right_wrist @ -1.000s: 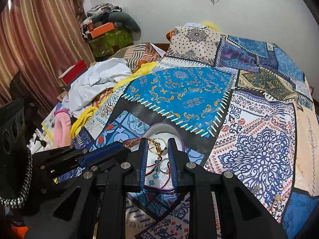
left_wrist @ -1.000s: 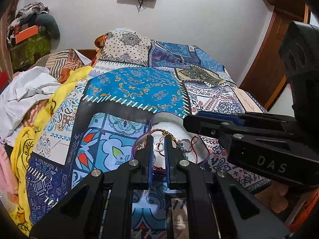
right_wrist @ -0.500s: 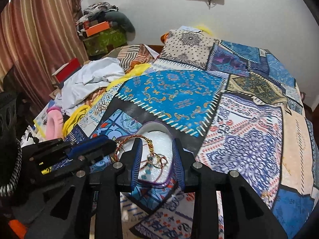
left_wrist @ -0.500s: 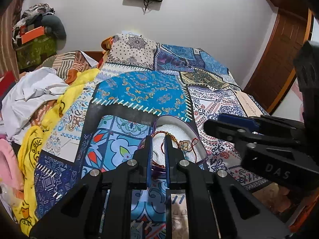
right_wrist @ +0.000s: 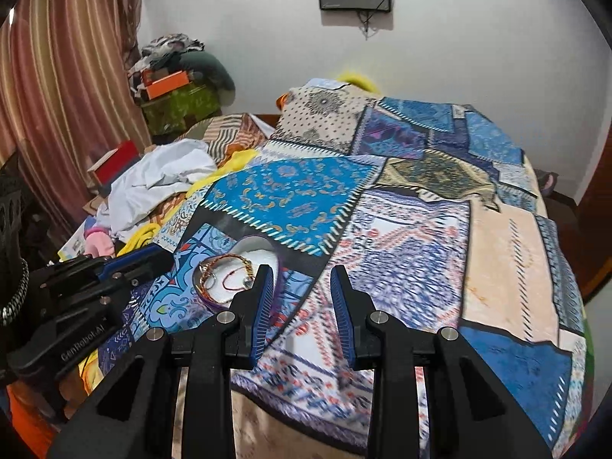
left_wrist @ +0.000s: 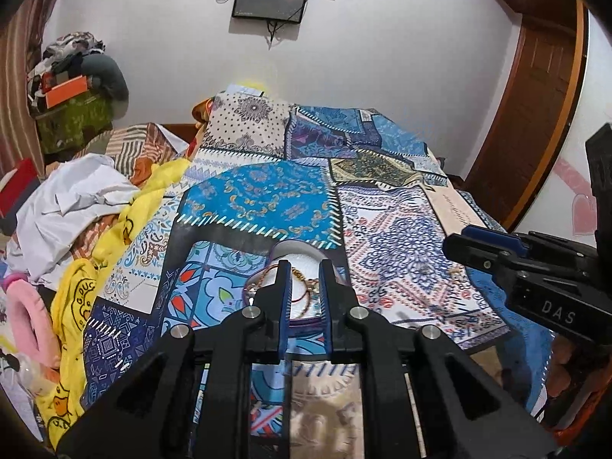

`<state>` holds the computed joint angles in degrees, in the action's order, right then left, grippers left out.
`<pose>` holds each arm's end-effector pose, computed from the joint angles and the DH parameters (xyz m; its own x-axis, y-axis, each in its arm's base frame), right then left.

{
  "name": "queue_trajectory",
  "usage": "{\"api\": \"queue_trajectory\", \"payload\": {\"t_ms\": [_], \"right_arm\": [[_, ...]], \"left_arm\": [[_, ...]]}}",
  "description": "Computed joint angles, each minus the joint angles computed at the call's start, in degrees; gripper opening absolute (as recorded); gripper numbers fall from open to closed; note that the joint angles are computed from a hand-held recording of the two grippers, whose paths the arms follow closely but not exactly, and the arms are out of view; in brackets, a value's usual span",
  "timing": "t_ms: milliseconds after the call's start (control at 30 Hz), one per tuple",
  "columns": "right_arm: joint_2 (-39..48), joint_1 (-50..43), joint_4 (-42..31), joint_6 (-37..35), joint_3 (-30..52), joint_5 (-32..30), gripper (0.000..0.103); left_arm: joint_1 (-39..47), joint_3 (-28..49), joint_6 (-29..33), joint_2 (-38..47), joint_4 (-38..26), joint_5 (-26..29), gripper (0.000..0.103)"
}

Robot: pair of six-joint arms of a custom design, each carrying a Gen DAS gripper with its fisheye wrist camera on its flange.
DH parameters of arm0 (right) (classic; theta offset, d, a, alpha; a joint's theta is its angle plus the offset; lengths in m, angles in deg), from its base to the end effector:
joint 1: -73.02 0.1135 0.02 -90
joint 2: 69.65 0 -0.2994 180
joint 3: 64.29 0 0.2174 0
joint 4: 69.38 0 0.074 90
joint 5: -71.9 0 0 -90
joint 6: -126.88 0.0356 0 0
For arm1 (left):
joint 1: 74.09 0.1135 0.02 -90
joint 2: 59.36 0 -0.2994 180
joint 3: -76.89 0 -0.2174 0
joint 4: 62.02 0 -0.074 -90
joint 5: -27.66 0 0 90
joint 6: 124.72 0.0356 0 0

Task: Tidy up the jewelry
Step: 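Move both grippers back to the last rings on the cloth, then grasp a silver ring with the left gripper while the right grasps a gold ring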

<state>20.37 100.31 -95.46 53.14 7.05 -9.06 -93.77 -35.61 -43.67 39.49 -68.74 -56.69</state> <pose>0.2723 0.1342 0.2664 -0.6998 -0.0499 -0.7126 -0.1643 0.9821 0.0926 0.3170 -0.1171 0.2288 -0.6370 0.0634 -0.7682 0.3128 0.9321 -0.1824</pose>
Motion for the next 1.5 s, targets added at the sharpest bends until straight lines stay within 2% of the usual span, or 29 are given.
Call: {"api": "queue_trajectory", "payload": {"t_ms": [300, 500, 633, 900, 1133, 1333, 1367, 1467, 1500], "right_arm": [[-6.34, -4.58, 0.71, -0.51, -6.26, -0.96, 0.028], [-8.34, -10.64, 2.1, -1.9, -10.81, -3.81, 0.036], [-8.57, -14.64, 3.62, -2.5, -13.26, -5.48, 0.036], [-4.76, -20.14, 6.5, -5.04, -15.33, -10.35, 0.036], [0.27, -19.92, 7.73, -7.67, -13.71, -15.13, 0.036], [2.23, -18.45, 9.93, -10.11, -14.31, -13.8, 0.036], [2.26, -18.28, 10.69, -10.28, -14.69, -13.31, 0.035], [2.03, -17.97, 12.17, -10.83, -15.72, -12.98, 0.017], [1.93, -18.22, 12.32, -10.86, -15.84, -13.42, 0.017]], "left_arm": [[-5.11, 2.89, -1.56, 0.16, -3.2, -3.43, 0.019], [-8.5, 6.83, -2.47, 4.36, -5.49, -4.75, 0.022], [-10.42, 9.48, -2.88, 7.49, -6.85, -5.14, 0.022], [-12.63, 15.17, -2.94, 14.25, -9.59, -4.43, 0.022], [-12.88, 18.16, -2.72, 17.41, -10.64, -3.7, 0.022], [-13.26, 21.01, -2.32, 19.45, -11.39, -2.38, 0.022], [-13.42, 21.61, -2.35, 19.9, -11.55, -2.13, 0.022], [-13.79, 23.27, -2.66, 21.09, -12.07, -0.89, 0.022], [-13.92, 23.53, -2.77, 21.31, -12.09, -0.53, 0.022]]}}
